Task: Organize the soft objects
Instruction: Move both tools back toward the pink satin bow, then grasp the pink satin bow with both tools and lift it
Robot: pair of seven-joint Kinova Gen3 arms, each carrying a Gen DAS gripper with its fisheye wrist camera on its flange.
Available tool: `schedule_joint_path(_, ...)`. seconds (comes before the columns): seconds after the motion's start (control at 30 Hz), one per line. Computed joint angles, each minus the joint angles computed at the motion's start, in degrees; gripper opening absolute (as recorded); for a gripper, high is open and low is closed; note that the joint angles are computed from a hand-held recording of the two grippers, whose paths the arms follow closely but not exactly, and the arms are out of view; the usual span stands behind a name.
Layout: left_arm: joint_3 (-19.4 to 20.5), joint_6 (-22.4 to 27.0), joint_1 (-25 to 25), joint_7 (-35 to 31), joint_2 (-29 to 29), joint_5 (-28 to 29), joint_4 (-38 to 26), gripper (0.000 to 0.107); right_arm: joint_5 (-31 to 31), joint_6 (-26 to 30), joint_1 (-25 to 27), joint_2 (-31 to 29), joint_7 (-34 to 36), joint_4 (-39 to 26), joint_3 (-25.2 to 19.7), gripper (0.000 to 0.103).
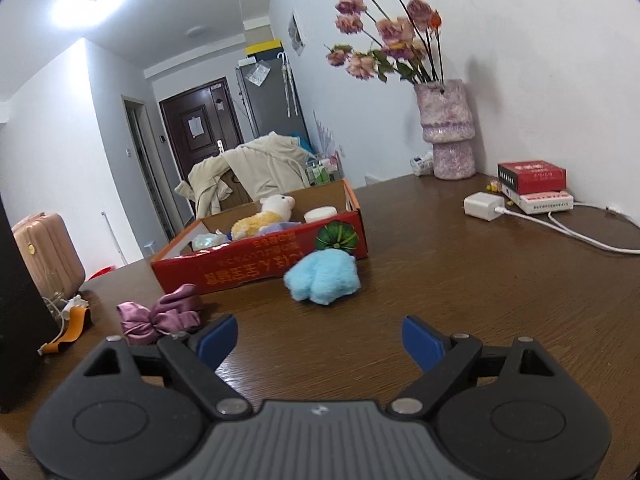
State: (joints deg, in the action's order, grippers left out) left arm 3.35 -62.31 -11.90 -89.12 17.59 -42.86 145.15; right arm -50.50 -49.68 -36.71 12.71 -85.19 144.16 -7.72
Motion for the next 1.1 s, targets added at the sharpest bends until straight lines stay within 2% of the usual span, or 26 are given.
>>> schedule_joint_path(0.07,-1.10,4.66,5.21,1.16,1.08,4.66,-3.34,0.103,4.66,1.81,5.08,0.68,-0.53,-0.95,-1.80,0.089)
schedule_joint_path(0.13,-4.13,9.32,10.31,5.13,2.10,6.87,-6.91,0.103,9.32,3.78,10.39,1.96,-0.65,-2.84,-4.11,0.087)
schedule_joint_path(0.17,-4.83,11.65,11.69,7.46,3.01,7.08,-9.00,0.103,11.65,5.04,13.04,2.64,-0.88,-4.02,-5.43,0.086)
schedule_joint_path(0.23,-3.05,16.31,11.26,12.12,4.61,7.42,-12.58,0.099,16.31,9.48,18.35,4.14,-0.73,-7.90,-8.11,0.081)
schedule_joint_path(0.33,4.74,23.30,5.38,19.11,8.05,5.65,-18.36,0.071,23.30,16.32,26.32,8.59,0.26,-15.77,-13.87,0.076)
schedule_joint_path(0.47,15.36,32.62,-2.99,28.43,11.46,0.11,-24.92,0.051,32.62,24.16,36.63,16.90,0.12,-26.38,-23.93,0.069)
schedule_joint_path(0.53,20.67,36.33,-7.38,33.09,13.54,-4.55,-27.51,0.048,36.55,27.36,40.99,21.91,0.89,-31.68,-29.24,0.068)
schedule_joint_path(0.6,25.98,37.82,-11.99,37.75,16.12,-9.21,-29.16,0.047,36.97,30.94,42.64,25.98,3.59,-36.99,-32.45,0.067)
schedule_joint_path(0.7,33.94,42.99,-17.74,43.94,19.13,-16.20,-31.47,0.047,32.31,37.40,43.01,30.11,10.45,-43.84,-34.50,0.059)
schedule_joint_path(0.77,38.05,45.31,-20.93,47.98,20.98,-20.86,-32.47,0.042,30.02,38.84,43.22,31.73,14.62,-45.80,-35.54,0.051)
schedule_joint_path(0.83,38.11,44.31,-21.76,52.64,21.76,-25.52,-32.93,0.037,29.36,39.72,45.54,33.93,17.84,-46.63,-39.02,0.032)
schedule_joint_path(0.87,36.62,42.62,-21.14,54.97,21.60,-27.24,-33.07,0.031,29.67,40.12,46.91,34.68,18.81,-46.62,-40.68,0.027)
schedule_joint_path(0.9,34.98,41.08,-20.32,57.00,21.17,-28.59,-33.16,0.029,30.36,40.50,47.64,35.07,19.33,-46.58,-41.59,0.018)
schedule_joint_path(1.0,27.02,35.72,-15.01,57.50,17.90,-27.63,-32.15,0.026,29.94,38.98,47.16,34.16,21.57,-45.44,-41.56,0.008)
schedule_joint_path(1.1,21.02,31.77,-10.06,55.54,14.01,-24.06,-29.99,0.025,25.77,36.27,47.95,32.71,26.06,-43.27,-43.25,0.006)
